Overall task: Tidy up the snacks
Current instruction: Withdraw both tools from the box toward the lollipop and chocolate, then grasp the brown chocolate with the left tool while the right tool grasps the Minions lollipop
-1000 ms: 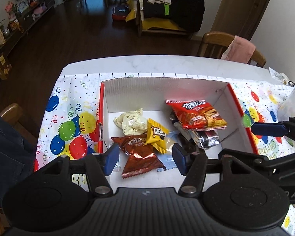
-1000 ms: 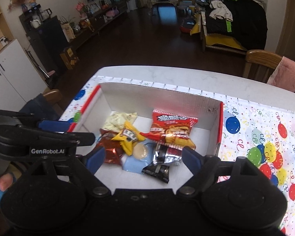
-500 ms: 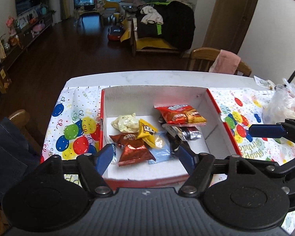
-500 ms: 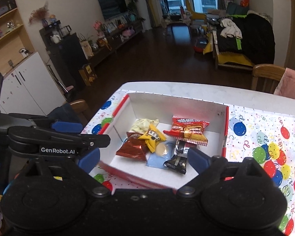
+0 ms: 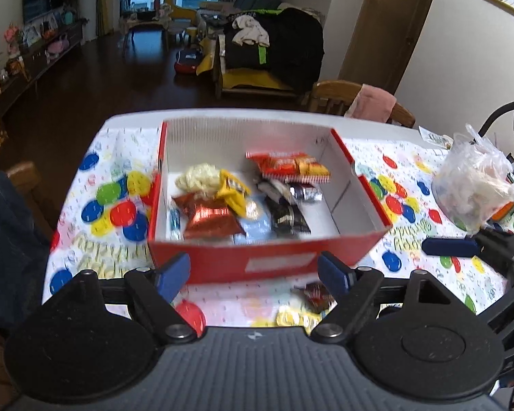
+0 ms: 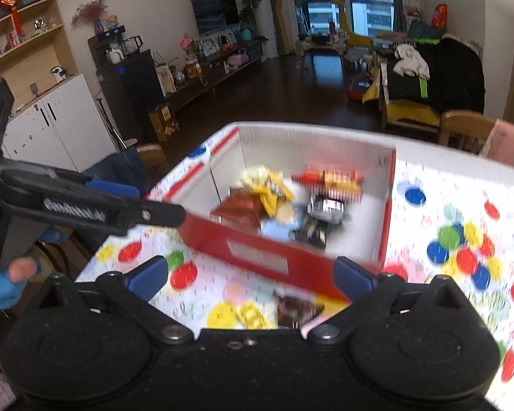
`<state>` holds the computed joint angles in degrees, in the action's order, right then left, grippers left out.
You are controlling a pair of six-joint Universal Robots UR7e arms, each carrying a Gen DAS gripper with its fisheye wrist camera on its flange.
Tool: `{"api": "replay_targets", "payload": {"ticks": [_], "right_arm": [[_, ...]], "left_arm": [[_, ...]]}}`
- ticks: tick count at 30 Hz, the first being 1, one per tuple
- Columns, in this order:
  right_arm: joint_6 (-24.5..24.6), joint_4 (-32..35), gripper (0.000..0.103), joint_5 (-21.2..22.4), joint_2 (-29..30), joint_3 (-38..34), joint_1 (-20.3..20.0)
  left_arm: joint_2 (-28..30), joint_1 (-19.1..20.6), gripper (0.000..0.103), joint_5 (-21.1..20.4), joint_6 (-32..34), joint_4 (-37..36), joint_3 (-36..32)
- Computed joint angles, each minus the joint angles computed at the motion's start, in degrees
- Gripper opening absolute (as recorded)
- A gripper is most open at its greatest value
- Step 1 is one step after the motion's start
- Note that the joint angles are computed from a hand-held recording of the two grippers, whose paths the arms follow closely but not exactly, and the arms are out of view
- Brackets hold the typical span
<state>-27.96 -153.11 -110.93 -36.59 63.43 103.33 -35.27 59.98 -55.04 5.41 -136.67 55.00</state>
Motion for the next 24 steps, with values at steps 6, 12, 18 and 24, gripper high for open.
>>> {"api": "replay_targets", "payload": {"ticks": [6, 12, 18, 24], "right_arm": [[-0.51, -0.63, 0.103, -1.12, -1.02, 5.61, -1.64], [-1.53, -0.97, 0.101, -3.7, -0.09, 7.73, -2.46], [-5.11, -1.94, 0.094, -7.57, 1.59, 8.26, -2.58], [-5.77, -2.22, 0.084, -8.73, 4.01, 5.41, -3.49]], "left_arm": [[-1.44, 0.33, 0.082, 1.44, -1.27, 1.56, 4.61], [-1.51, 0.7, 0.082, 2.15, -0.76, 2.91, 6.91], [-0.88, 1.15, 0.082, 3.05, -1.79, 4.81, 7.28], [0.52, 1.55, 0.082, 3.85, -3.66, 7.91, 5.21]]}}
